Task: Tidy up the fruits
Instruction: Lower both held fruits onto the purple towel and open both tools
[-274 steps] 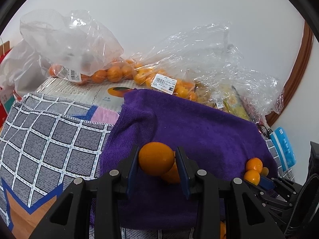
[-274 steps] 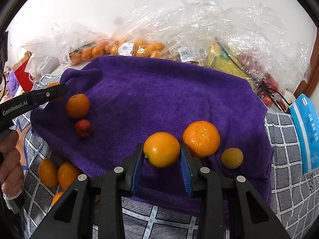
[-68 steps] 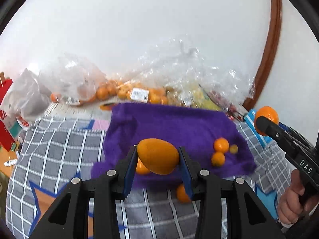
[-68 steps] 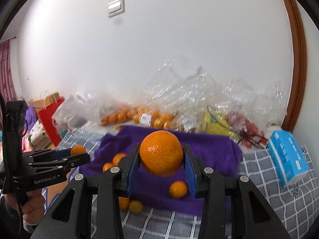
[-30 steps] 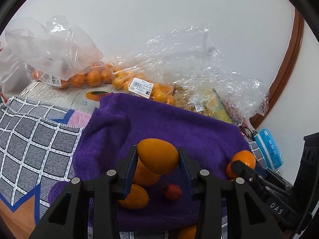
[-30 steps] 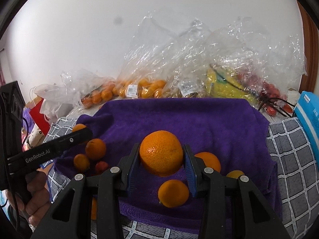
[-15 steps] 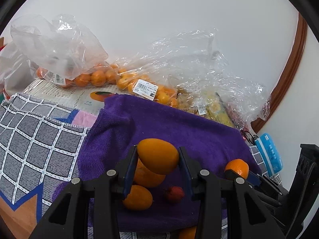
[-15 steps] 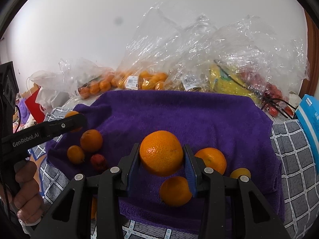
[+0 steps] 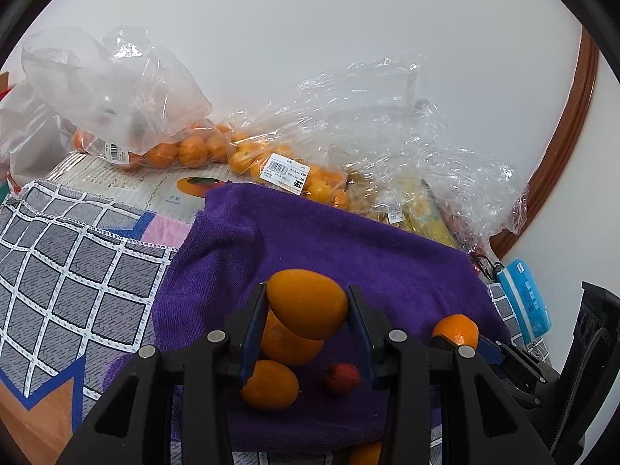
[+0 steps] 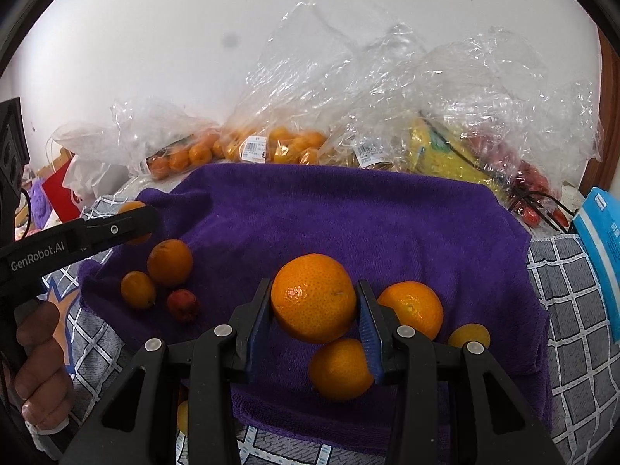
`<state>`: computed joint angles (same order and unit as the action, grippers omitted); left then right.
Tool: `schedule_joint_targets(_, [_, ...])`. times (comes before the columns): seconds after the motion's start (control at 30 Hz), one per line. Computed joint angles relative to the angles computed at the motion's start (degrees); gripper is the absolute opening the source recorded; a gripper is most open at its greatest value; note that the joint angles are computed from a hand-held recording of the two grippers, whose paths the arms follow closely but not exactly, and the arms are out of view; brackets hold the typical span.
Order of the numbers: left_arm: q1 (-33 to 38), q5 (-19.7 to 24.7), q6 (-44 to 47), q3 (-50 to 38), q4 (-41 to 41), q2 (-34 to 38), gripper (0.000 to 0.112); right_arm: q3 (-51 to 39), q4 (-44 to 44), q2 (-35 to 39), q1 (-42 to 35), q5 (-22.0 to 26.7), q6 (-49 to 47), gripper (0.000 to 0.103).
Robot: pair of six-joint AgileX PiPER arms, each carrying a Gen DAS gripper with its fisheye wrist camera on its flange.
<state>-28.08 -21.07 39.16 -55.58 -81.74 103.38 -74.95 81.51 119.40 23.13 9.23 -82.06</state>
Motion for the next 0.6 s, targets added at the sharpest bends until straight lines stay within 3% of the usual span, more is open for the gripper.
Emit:
schedule_joint_targets(0.27, [0.08,0.11,0.35,-0.19,-0.21,0.08,0.039,0.07,-2.7,0.02,0.2,-0.33,2.04,0.042])
schedule_joint_targets(0.43, [0.08,0.22,0.37,-0.14,-0.29,0.05,0.039,1.24,6.78,-0.69,0.4,-0.77,-7.9,0.042])
schedule_joint_targets(0.6, [0.17,0.41,-0.81,0.19,0.95,-0.09,0.039,1.72,10.44,-1.23,-0.05,-0.44,-11.07,0.042])
